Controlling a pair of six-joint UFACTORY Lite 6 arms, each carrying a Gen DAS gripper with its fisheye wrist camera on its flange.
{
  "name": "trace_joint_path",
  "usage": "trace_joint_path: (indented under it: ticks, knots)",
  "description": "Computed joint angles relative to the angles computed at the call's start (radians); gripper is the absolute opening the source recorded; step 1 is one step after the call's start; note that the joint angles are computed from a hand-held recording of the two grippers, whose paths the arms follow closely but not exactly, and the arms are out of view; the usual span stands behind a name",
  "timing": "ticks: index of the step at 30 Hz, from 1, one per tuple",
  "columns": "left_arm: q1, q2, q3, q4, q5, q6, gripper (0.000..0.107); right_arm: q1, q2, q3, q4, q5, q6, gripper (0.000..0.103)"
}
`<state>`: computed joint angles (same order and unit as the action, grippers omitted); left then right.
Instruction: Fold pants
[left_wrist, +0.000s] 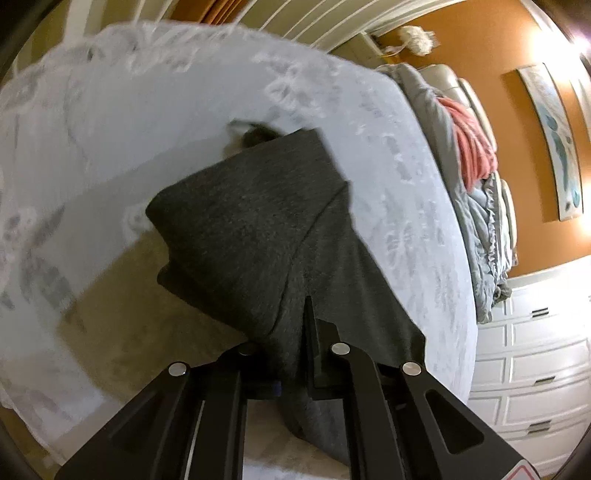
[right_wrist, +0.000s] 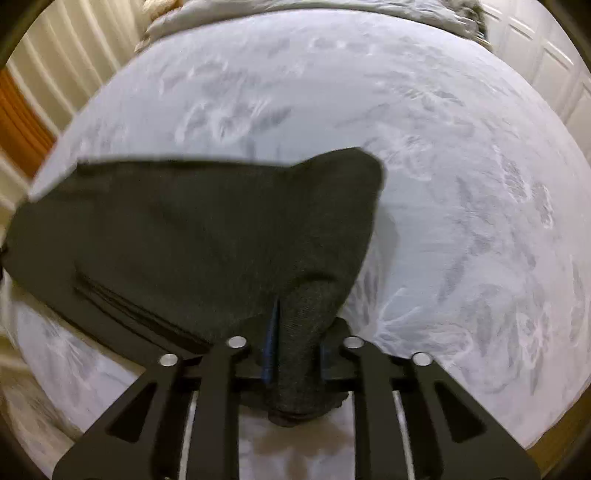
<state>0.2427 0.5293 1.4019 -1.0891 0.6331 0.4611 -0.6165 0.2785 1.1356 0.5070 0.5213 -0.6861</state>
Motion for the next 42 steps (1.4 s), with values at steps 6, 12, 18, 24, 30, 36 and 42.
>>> trace_joint_path:
  ticks: [6,12,18,24,30,36,42]
  knots:
    - [-0.143,-0.204,-0.050,-0.003,-0.093,0.040,0.004,-0.100,-0.135,-0.044,0.205,-0.060,-0.167,0.069]
    - [-0.571,-0.354,-0.007,0.149,-0.229,-0.036,0.006,-0.170,-0.086,0.024,0.361,0.064,-0.272,0.069]
    - [-0.834,-0.129,0.049,0.078,-0.222,0.061,0.072,-0.148,-0.097,-0.011,0.412,0.087,-0.314,0.069]
    - [-0.871,-0.180,-0.044,0.079,-0.294,0.126,0.075,-0.103,-0.079,-0.019,0.441,0.147,-0.370,0.072]
    - [-0.794,-0.281,-0.143,0.263,-0.434,-0.071,0.082,0.025,0.094,0.118,0.420,0.185,-0.251,0.072]
    - [-0.662,-0.258,-0.142,0.101,-0.405,0.052,0.082,0.156,0.250,0.226,0.341,0.118,-0.029,0.076]
    - [-0.561,-0.284,-0.186,0.060,-0.354,0.105,0.082,0.266,0.148,0.120,0.311,-0.070,-0.018,0.023]
